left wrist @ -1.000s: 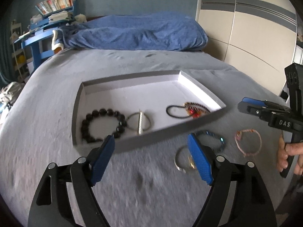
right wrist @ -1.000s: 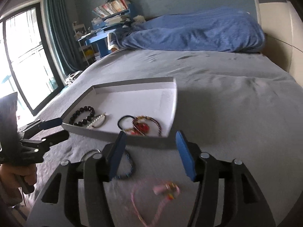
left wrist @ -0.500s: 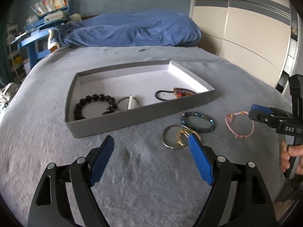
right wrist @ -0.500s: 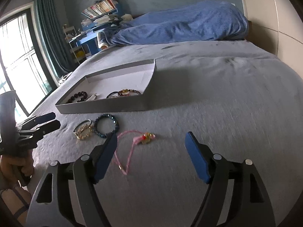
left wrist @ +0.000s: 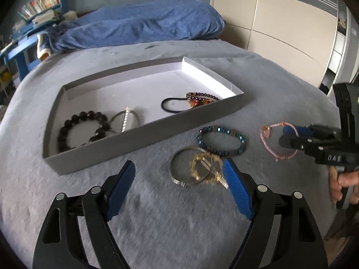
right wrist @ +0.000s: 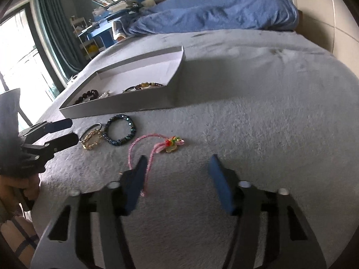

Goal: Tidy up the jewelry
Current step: 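Grasp the silver bangle with the left tool while the right tool grasps the pink cord bracelet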

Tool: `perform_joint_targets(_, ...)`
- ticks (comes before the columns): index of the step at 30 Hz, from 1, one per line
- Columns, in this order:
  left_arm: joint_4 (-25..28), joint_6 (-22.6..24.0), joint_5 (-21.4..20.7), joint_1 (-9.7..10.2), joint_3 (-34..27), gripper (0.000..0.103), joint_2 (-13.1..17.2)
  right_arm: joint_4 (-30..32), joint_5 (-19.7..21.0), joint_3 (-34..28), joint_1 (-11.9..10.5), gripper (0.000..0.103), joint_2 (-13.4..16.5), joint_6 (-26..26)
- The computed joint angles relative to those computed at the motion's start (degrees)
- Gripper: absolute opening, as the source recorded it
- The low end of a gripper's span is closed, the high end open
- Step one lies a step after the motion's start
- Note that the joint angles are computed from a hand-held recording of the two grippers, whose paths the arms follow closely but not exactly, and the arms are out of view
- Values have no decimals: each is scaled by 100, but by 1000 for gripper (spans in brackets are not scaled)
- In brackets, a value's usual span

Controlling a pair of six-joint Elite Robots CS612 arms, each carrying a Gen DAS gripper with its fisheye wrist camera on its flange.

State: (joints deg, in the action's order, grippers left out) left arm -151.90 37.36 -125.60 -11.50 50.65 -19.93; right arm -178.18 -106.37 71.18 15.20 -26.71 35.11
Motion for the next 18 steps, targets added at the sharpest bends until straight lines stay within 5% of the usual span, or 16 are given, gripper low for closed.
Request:
perform_joint_targets(7,593,81,249,-106,-283,74,103,-60,206,17,-32,13,12,-5)
perform_joint_targets(11,773,229,152,-93,-307,48,104,-165,229,51,-37,7,8,4)
perform_joint_targets(18,59,179,-105,-36,23,47,-9,-320,214,108,-38,7,0,39)
